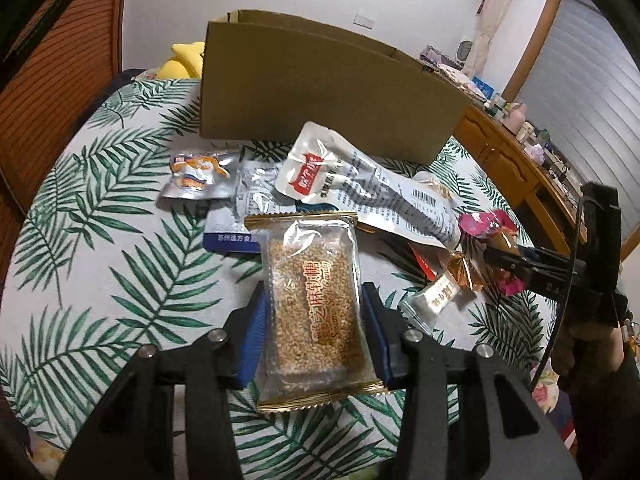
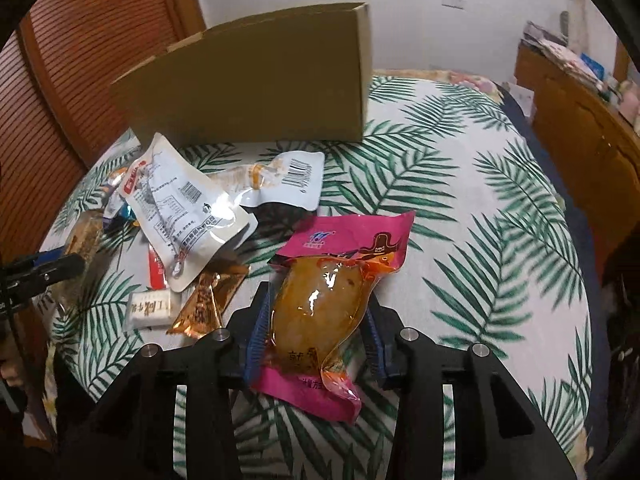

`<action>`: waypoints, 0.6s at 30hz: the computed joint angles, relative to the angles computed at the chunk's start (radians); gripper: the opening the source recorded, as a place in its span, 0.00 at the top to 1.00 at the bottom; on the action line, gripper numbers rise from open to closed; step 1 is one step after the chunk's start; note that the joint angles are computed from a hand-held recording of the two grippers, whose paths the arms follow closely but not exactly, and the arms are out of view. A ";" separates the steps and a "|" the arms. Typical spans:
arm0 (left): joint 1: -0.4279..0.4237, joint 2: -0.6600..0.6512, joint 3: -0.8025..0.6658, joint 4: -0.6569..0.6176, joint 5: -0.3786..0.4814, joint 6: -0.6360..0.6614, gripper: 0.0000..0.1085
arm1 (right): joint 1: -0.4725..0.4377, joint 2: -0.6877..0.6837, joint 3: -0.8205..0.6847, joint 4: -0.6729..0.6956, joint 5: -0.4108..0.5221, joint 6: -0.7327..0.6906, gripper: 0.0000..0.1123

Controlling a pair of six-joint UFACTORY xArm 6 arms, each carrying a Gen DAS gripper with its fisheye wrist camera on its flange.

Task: Organize snacks
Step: 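Carry both packets over the box and open both tools to drop them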

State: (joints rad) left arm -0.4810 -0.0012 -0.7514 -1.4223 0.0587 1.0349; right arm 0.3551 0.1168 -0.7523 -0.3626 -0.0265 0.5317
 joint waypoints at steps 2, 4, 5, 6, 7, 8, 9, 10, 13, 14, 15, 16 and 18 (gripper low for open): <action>0.004 -0.016 0.007 -0.009 -0.002 0.012 0.61 | -0.013 -0.020 0.011 -0.107 0.002 0.096 0.63; 0.007 -0.028 0.010 -0.014 -0.008 0.018 0.61 | -0.022 -0.034 0.013 -0.174 0.004 0.158 0.63; 0.007 -0.031 0.010 -0.011 -0.012 0.015 0.61 | -0.025 -0.040 0.013 -0.221 0.004 0.204 0.63; 0.008 -0.036 0.010 -0.007 -0.015 0.012 0.61 | -0.029 -0.047 0.015 -0.247 0.000 0.229 0.63; 0.008 -0.038 0.010 0.000 -0.017 0.005 0.61 | -0.031 -0.060 0.021 -0.291 -0.002 0.271 0.63; 0.009 -0.041 0.009 0.011 -0.020 -0.002 0.61 | -0.032 -0.063 0.018 -0.314 -0.002 0.294 0.63; 0.010 -0.044 0.009 0.023 -0.024 -0.012 0.61 | -0.035 -0.070 0.014 -0.350 -0.002 0.327 0.63; 0.011 -0.047 0.009 0.040 -0.026 -0.025 0.61 | -0.038 -0.073 0.013 -0.371 -0.003 0.344 0.63; 0.011 -0.053 0.004 0.066 -0.036 -0.043 0.61 | -0.047 -0.090 0.006 -0.441 -0.014 0.413 0.63; 0.012 -0.053 0.000 0.078 -0.038 -0.051 0.61 | -0.051 -0.093 0.004 -0.469 -0.020 0.440 0.63; 0.012 -0.056 -0.001 0.089 -0.041 -0.060 0.61 | -0.051 -0.100 0.004 -0.479 -0.022 0.450 0.63; 0.011 -0.060 -0.005 0.091 -0.043 -0.059 0.61 | -0.050 -0.106 0.002 -0.494 -0.023 0.466 0.63; 0.011 -0.064 -0.010 0.101 -0.046 -0.065 0.61 | -0.050 -0.120 -0.003 -0.534 -0.023 0.503 0.63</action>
State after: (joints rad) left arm -0.4701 -0.0650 -0.7611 -1.3212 0.0126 0.9697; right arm 0.3052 -0.0028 -0.7551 -0.8966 -0.0493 1.0347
